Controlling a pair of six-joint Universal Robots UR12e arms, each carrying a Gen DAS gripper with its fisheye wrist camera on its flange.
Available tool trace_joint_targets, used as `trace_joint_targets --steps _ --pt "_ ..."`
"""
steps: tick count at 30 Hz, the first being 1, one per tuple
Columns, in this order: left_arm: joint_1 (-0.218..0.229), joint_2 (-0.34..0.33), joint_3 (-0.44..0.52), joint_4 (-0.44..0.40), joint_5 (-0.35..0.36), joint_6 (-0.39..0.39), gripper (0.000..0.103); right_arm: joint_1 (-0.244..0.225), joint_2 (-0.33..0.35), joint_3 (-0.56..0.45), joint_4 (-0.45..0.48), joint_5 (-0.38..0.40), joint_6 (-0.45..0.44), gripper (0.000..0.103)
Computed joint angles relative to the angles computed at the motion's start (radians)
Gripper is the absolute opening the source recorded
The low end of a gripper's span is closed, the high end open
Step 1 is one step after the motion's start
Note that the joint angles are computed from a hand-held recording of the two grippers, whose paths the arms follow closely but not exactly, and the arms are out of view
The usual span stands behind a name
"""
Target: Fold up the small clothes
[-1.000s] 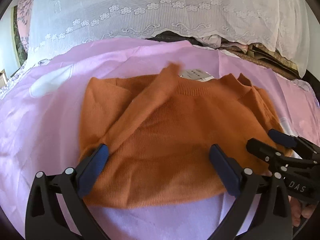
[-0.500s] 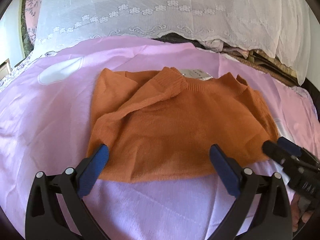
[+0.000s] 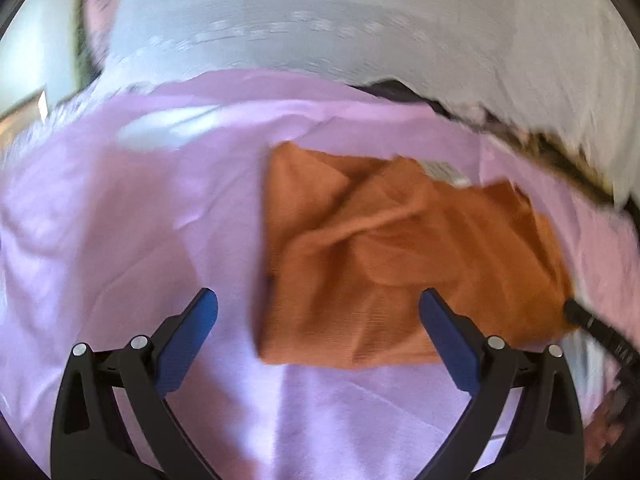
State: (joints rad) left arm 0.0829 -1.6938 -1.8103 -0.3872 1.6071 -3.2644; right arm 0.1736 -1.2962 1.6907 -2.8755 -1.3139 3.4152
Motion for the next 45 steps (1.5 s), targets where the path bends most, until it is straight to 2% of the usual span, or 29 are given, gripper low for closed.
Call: trace_joint_targets --steps 1,3,5,8,10,11,12,13,15,17,20,23,25,27,29,32,36,38,39,40,41,42,44,45 --pt "-0.022 -0.017 0.02 -0.004 0.064 0.043 0.098 -0.001 0.0 -0.001 0.002 0.001 0.001 0.021" --pt "-0.047 -0.047 0.055 -0.006 0.15 0.076 0.098 -0.005 0.0 -0.001 0.016 0.015 0.011 0.021" --pt "-0.05 -0.065 0.082 -0.026 0.159 0.085 0.098 -0.008 0.002 -0.005 0.029 0.028 0.018 0.022" --pt "-0.067 -0.112 0.143 -0.073 0.254 0.103 0.098 -0.009 0.006 -0.012 0.048 0.04 0.014 0.025" --pt "-0.071 -0.135 0.168 -0.09 0.334 0.085 0.098 -0.009 0.007 -0.014 0.053 0.045 0.01 0.028" --pt "-0.068 -0.133 0.166 -0.083 0.346 0.061 0.098 -0.009 0.008 -0.015 0.056 0.047 0.009 0.029" --pt "-0.052 -0.122 0.155 -0.072 0.349 -0.005 0.098 -0.009 0.01 -0.017 0.059 0.051 0.007 0.03" --pt "-0.033 -0.109 0.145 -0.079 0.338 -0.08 0.098 -0.009 0.011 -0.02 0.063 0.053 0.004 0.032" --pt "0.026 -0.076 0.121 -0.122 0.239 -0.237 0.098 -0.007 0.013 -0.024 0.069 0.053 -0.002 0.033" --pt "0.074 -0.055 0.097 -0.147 0.139 -0.321 0.098 -0.004 0.012 -0.025 0.071 0.048 -0.007 0.034" --pt "0.08 -0.044 0.079 -0.122 0.09 -0.276 0.098 -0.005 0.012 -0.024 0.068 0.048 -0.005 0.034" --pt "0.061 -0.034 0.059 -0.027 0.038 -0.172 0.098 -0.005 0.01 -0.021 0.058 0.046 0.0 0.033" --pt "0.029 -0.042 0.066 -0.005 0.077 -0.098 0.098 -0.004 0.007 -0.014 0.039 0.04 0.009 0.032" --pt "0.007 -0.054 0.074 -0.02 0.11 -0.049 0.098 -0.009 0.008 -0.007 -0.003 0.051 0.036 0.031" --pt "-0.001 -0.063 0.083 -0.051 0.114 -0.037 0.098 -0.014 0.018 -0.01 -0.06 0.072 0.084 0.02" --pt "-0.001 -0.059 0.076 -0.056 0.109 -0.059 0.098 -0.01 0.046 -0.049 -0.097 0.091 0.092 0.016" --pt "0.006 -0.037 0.047 -0.014 0.073 -0.101 0.098 -0.003 0.09 -0.118 -0.077 0.148 0.063 0.015" --pt "0.0 -0.049 0.064 -0.068 0.092 -0.096 0.098 -0.004 0.109 -0.154 0.003 0.152 0.053 0.015" --pt "0.0 -0.06 0.081 -0.128 0.099 -0.098 0.099 -0.009 0.121 -0.171 0.069 0.13 0.077 0.01" --pt "0.001 -0.066 0.091 -0.154 0.094 -0.102 0.099 -0.022 0.128 -0.173 0.094 0.149 0.125 0.0" --pt "0.002 -0.066 0.093 -0.157 0.096 -0.1 0.099 -0.042 0.136 -0.165 0.076 0.21 0.201 0.0" --pt "-0.003 -0.067 0.093 -0.155 0.112 -0.093 0.099 -0.052 0.136 -0.155 0.054 0.229 0.259 0.0" --pt "-0.008 -0.069 0.095 -0.154 0.129 -0.086 0.099 -0.056 0.116 -0.136 0.029 0.178 0.263 0.001" --pt "-0.011 -0.065 0.088 -0.134 0.136 -0.087 0.099 -0.052 0.105 -0.122 -0.004 0.152 0.25 0.006"
